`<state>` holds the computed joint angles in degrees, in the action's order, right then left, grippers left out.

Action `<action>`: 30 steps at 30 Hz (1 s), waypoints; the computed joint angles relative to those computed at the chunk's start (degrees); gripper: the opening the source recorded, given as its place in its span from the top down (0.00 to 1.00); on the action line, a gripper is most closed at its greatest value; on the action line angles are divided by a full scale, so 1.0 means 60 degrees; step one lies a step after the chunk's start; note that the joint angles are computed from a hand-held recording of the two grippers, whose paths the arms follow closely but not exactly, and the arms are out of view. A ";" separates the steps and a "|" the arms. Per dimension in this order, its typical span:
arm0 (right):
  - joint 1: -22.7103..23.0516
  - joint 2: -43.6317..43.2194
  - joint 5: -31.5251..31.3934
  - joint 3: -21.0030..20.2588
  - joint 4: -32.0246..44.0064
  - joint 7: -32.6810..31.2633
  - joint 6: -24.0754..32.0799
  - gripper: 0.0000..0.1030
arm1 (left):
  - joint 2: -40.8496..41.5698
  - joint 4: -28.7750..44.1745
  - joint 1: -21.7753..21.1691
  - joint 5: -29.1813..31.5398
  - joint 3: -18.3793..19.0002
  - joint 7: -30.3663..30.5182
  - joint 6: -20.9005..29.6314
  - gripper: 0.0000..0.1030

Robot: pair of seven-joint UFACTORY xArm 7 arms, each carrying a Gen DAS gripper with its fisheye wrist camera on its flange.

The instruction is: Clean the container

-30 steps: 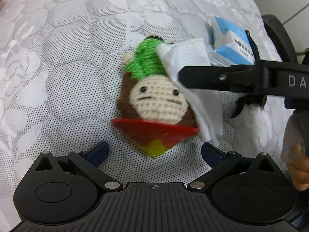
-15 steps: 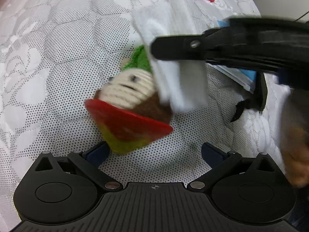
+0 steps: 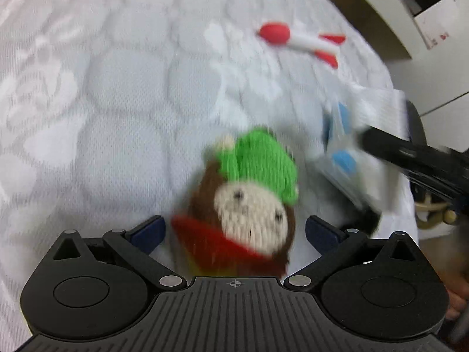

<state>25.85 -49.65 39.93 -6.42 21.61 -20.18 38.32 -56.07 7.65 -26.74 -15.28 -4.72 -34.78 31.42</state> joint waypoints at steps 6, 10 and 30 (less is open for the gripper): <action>-0.0506 -0.1090 -0.0914 0.0327 -0.0613 0.0173 0.0108 0.88 | -0.0933 0.1062 0.0360 0.2134 -0.1797 0.0583 0.3012 0.24; -0.0481 -0.0682 -0.1056 0.0221 -0.0622 0.0584 0.0043 0.88 | -0.0417 0.1727 0.0717 0.5419 -0.4749 0.0866 0.3526 0.24; -0.0181 -0.0023 -0.0033 0.0266 -0.0367 0.0049 0.1381 0.88 | -0.0623 0.1195 -0.1101 0.1615 -0.0692 0.0561 0.2489 0.02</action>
